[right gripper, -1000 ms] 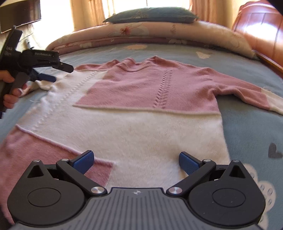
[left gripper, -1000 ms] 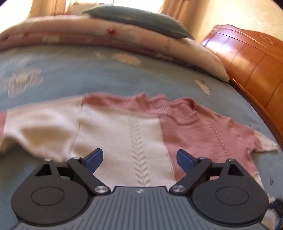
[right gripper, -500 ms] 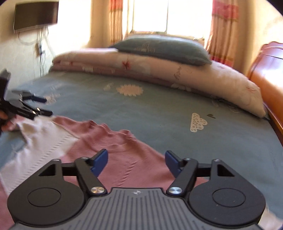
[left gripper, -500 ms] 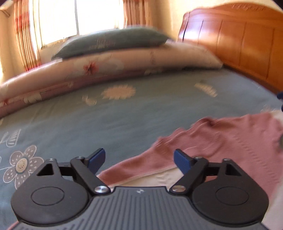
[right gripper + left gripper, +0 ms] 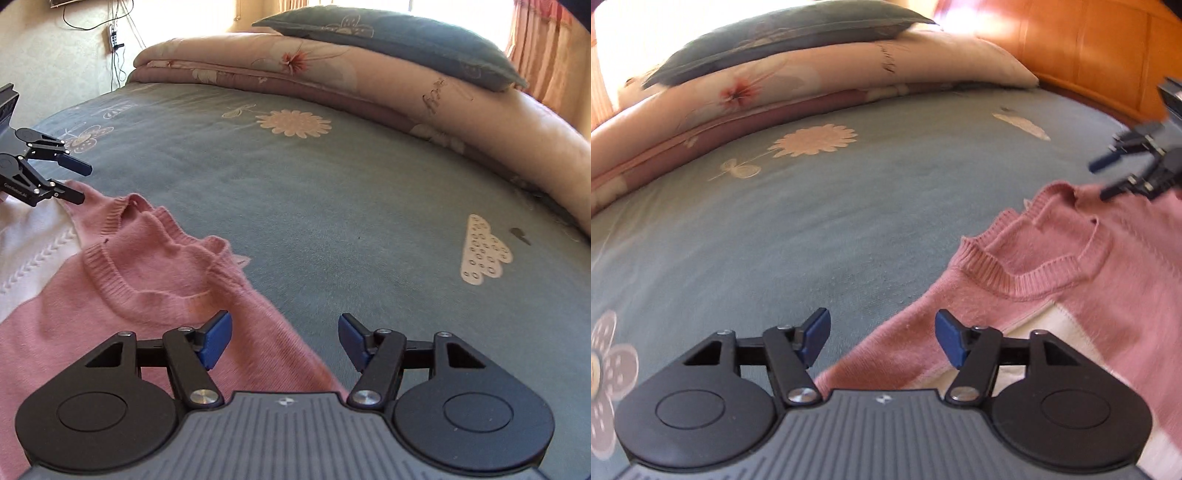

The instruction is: Fold clothes

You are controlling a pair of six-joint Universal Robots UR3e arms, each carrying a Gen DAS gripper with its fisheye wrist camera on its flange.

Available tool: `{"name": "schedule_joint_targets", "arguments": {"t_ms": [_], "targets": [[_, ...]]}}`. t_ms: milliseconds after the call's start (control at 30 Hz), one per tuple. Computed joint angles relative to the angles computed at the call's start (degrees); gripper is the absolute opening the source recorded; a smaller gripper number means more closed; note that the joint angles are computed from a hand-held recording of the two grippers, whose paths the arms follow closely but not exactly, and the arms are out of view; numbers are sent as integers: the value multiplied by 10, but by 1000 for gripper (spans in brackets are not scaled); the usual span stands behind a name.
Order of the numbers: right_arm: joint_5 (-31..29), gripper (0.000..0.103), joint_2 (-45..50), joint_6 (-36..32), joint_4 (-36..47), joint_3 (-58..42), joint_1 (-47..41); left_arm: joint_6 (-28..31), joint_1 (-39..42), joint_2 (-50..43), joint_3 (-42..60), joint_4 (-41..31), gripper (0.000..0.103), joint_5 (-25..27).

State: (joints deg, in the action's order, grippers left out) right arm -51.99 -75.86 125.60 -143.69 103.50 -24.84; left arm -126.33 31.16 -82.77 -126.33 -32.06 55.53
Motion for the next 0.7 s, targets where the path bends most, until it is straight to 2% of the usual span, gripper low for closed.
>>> {"name": "schedule_joint_targets", "arguments": {"t_ms": [133,200,233,267,300,367,400,500,633,667,700], "targets": [[-4,68,49,-21,50,-52,9,22,-31,-57,55,-28,72,37],[7,62,50,-25,49,-45,4,10,-34,-64,66,-41,72,42],[14,47,43,-30,62,-40,0,3,-36,-59,65,-46,67,46],[19,22,32,-40,72,-31,-3,2,-39,-51,61,-50,53,50],[23,14,20,-48,79,-20,-6,1,-42,-42,56,-53,43,52],[10,10,-10,-44,38,27,-4,-32,-67,-14,28,-16,11,95],[3,10,-24,-42,16,48,-3,-50,-82,-1,15,3,9,122],[-35,9,-52,1,-83,96,15,-90,-121,15,-31,108,8,189],[-81,9,-38,44,-141,94,45,-138,-132,-31,-21,145,18,219],[-103,10,-22,48,-140,83,57,-146,-128,-33,-18,141,21,213],[-108,12,-14,57,-173,93,61,-154,-122,-30,-15,135,24,205]]}}
